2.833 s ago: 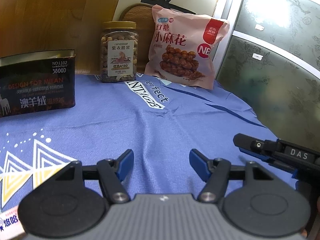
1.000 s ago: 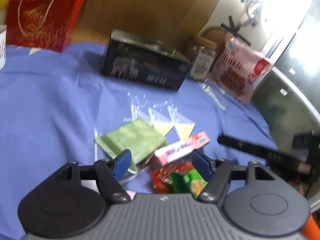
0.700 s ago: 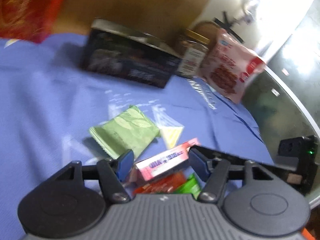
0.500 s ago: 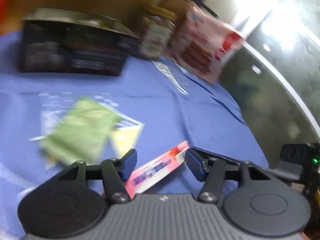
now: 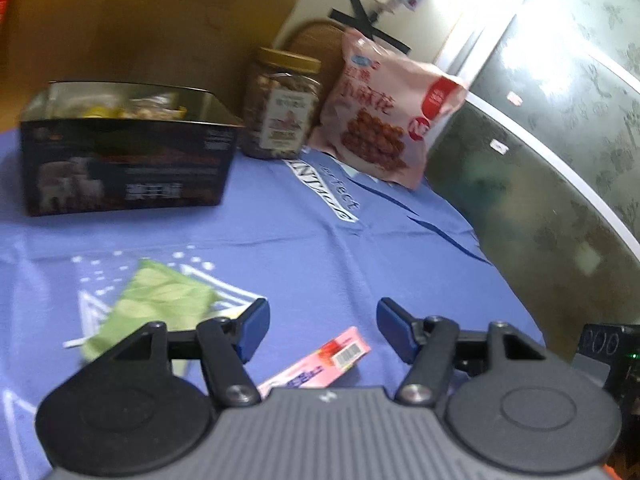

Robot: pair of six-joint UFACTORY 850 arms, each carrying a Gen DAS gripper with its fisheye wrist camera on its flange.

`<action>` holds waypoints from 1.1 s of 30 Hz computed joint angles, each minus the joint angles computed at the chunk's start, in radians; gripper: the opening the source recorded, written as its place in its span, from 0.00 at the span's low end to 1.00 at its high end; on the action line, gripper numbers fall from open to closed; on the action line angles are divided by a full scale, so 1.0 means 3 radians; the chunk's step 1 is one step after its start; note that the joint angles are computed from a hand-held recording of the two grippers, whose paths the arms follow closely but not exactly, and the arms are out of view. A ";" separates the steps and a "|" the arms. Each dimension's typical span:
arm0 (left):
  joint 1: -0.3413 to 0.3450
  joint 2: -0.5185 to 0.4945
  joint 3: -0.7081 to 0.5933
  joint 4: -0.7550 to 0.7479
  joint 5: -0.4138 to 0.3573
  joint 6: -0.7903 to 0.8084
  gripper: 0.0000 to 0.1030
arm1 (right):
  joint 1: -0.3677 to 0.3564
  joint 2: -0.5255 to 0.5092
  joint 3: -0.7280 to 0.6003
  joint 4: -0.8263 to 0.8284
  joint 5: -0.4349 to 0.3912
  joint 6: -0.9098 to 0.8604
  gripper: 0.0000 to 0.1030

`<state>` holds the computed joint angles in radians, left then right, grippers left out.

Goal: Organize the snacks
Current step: 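Grasp the pink UHA candy box with the left gripper, then lift the pink candy box toward the black tin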

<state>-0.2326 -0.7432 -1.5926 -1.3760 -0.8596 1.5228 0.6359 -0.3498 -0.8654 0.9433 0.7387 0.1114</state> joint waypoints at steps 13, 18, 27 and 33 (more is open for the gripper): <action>0.0240 0.0127 0.0136 0.0248 0.0068 -0.0334 0.60 | 0.0003 -0.0113 -0.0264 -0.0111 -0.0292 -0.0936 0.46; 0.0238 0.0033 0.0014 0.0587 -0.0103 -0.0549 0.60 | -0.0071 -0.0221 -0.0502 -0.0170 -0.0649 -0.1501 0.48; 0.0037 -0.0072 -0.0124 0.0832 0.0141 -0.0665 0.54 | -0.0079 -0.0450 -0.0815 0.0295 -0.0783 -0.2112 0.50; -0.0115 -0.0289 -0.0466 0.0839 0.0115 -0.0797 0.54 | 0.0064 -0.0324 -0.0653 0.0721 -0.0392 -0.1967 0.50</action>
<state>-0.2671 -0.8298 -1.7324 -1.1242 -0.8252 1.2837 0.6552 -0.4471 -1.0613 1.1595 0.6211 -0.4785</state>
